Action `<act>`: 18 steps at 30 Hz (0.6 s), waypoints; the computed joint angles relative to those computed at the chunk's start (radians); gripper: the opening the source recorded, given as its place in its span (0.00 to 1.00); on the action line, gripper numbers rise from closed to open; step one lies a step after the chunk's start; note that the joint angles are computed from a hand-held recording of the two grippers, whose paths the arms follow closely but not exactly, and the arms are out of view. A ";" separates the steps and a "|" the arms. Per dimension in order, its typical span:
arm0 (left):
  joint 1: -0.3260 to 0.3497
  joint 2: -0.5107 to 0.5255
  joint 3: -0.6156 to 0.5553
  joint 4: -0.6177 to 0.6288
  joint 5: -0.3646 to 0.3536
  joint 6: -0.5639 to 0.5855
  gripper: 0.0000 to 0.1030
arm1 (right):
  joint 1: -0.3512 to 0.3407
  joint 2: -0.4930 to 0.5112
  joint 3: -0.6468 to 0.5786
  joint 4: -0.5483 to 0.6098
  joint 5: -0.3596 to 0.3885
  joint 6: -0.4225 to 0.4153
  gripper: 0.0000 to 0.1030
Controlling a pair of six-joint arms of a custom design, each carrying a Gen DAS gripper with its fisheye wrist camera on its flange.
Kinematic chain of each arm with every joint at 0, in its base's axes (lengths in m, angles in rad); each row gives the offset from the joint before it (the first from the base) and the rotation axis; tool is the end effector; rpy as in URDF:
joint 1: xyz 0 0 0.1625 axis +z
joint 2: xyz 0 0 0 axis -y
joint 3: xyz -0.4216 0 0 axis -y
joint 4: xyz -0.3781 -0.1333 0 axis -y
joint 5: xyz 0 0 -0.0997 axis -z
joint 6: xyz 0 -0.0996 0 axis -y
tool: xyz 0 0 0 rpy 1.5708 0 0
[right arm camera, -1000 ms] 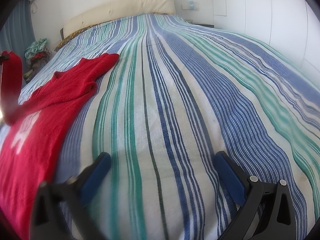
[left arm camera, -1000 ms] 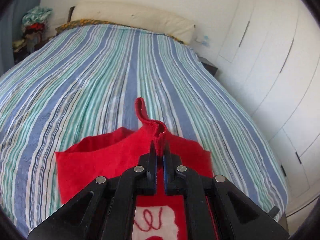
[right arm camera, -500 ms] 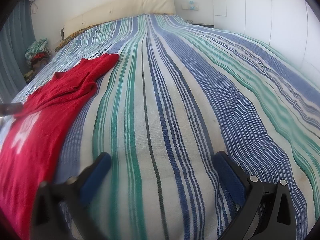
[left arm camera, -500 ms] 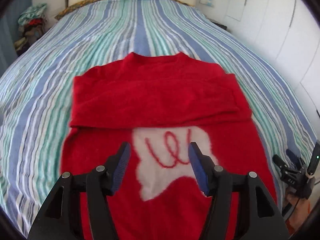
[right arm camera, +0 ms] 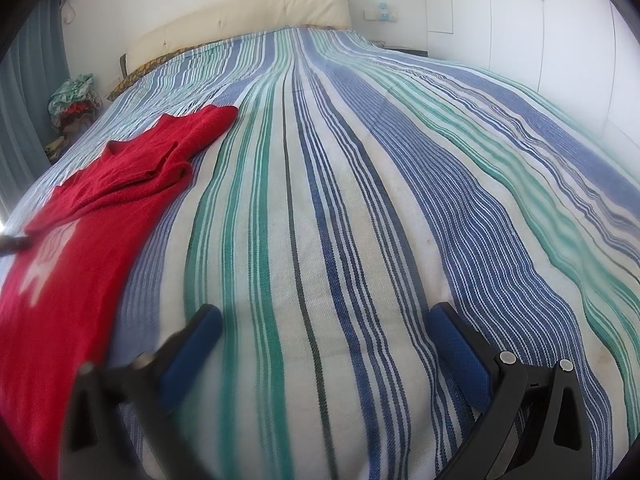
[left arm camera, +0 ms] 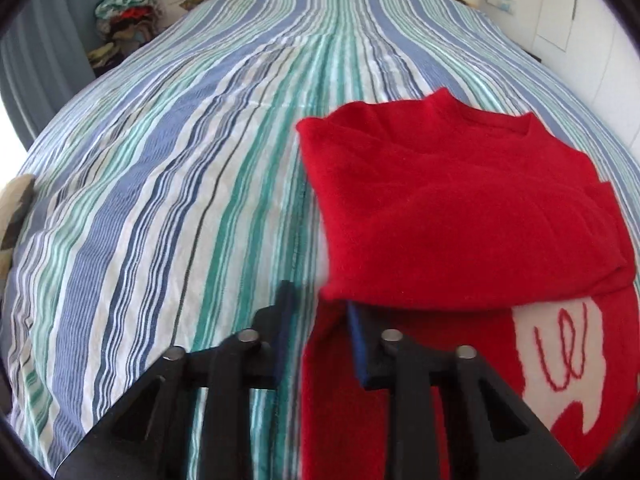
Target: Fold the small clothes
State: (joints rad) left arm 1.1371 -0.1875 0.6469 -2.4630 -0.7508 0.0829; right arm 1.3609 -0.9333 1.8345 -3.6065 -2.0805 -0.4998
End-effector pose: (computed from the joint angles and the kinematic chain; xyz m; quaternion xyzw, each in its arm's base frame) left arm -0.1794 -0.8780 0.0536 0.1461 0.8879 -0.2618 0.3490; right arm -0.0435 -0.6109 0.2585 -0.0162 -0.8271 0.4137 0.3800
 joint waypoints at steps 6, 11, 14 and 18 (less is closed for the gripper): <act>0.014 -0.062 0.153 -0.134 -0.010 -0.039 0.04 | 0.004 0.007 -0.010 0.003 -0.016 -0.005 0.99; 0.025 -0.081 0.176 -0.133 -0.050 -0.065 0.08 | 0.003 0.007 -0.013 0.008 -0.014 -0.005 0.99; 0.020 -0.102 0.215 -0.147 -0.047 -0.044 0.12 | 0.003 0.007 -0.013 0.008 -0.013 -0.005 0.99; 0.013 -0.166 0.328 -0.198 -0.038 -0.036 0.31 | 0.002 0.008 -0.015 0.008 -0.010 -0.006 0.99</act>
